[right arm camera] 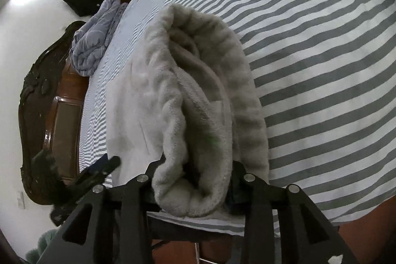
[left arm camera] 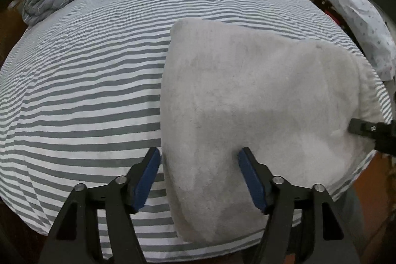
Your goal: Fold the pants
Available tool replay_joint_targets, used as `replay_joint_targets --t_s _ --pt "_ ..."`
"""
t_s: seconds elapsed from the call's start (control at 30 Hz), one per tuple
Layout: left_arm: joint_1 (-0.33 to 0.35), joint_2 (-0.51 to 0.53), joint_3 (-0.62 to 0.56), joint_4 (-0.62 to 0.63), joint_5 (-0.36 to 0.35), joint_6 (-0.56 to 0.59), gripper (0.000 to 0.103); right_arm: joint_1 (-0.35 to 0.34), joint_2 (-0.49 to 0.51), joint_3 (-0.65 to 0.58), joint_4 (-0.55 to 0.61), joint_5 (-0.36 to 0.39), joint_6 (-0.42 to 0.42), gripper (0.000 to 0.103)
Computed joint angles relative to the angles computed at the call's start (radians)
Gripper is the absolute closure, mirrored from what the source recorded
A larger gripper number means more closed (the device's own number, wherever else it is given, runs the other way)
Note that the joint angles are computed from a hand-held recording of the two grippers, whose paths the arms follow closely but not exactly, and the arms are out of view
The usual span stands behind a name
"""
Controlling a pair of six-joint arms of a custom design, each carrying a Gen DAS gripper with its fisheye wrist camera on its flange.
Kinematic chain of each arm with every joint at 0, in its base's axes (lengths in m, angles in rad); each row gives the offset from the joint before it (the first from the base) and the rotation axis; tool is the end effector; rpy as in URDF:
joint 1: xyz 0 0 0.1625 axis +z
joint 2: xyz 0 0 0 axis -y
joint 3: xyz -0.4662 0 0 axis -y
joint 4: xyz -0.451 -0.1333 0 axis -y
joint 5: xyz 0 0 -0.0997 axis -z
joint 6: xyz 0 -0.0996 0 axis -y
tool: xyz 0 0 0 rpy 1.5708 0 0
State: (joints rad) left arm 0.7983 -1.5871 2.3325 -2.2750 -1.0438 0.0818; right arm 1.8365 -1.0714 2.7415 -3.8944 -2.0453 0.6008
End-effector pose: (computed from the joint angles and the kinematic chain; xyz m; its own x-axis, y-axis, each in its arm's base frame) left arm -0.1617 -0.4287 0.2326 -0.5455 0.6745 -0.4975 0.7444 0.6627 0.0821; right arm 0.1665 -0.2776 0.1133 -0.8860 0.4615 -0.0445 0.3545 0.6125 -0.7066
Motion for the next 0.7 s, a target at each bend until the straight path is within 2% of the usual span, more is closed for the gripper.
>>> replay_joint_targets --t_s 0.17,0.23,0.3,0.4,0.5,0.63,0.7 --pt "0.007 0.006 0.008 -0.031 0.012 0.022 0.025 0.095 -0.053 -0.052 0.180 -0.124 0.038 0.058" --pt "0.006 0.006 0.009 -0.033 0.016 0.021 0.024 0.126 -0.071 -0.062 0.233 -0.168 0.059 0.048" --pt "0.005 0.007 0.010 -0.035 0.020 0.023 0.024 0.150 -0.087 -0.046 0.244 -0.194 0.080 0.045" --pt "0.002 0.005 0.009 -0.029 0.022 0.014 0.024 0.157 -0.103 -0.020 0.231 -0.200 0.102 0.038" --pt "-0.003 0.000 0.001 -0.005 0.019 -0.001 0.024 0.149 -0.093 0.010 0.167 -0.180 0.104 0.035" --pt "-0.001 -0.021 -0.015 0.050 -0.014 -0.017 0.024 0.133 -0.057 0.031 0.069 -0.153 0.106 0.027" --pt "0.020 -0.037 -0.034 0.075 -0.059 -0.018 0.024 0.112 -0.041 0.051 0.008 -0.129 0.089 0.025"
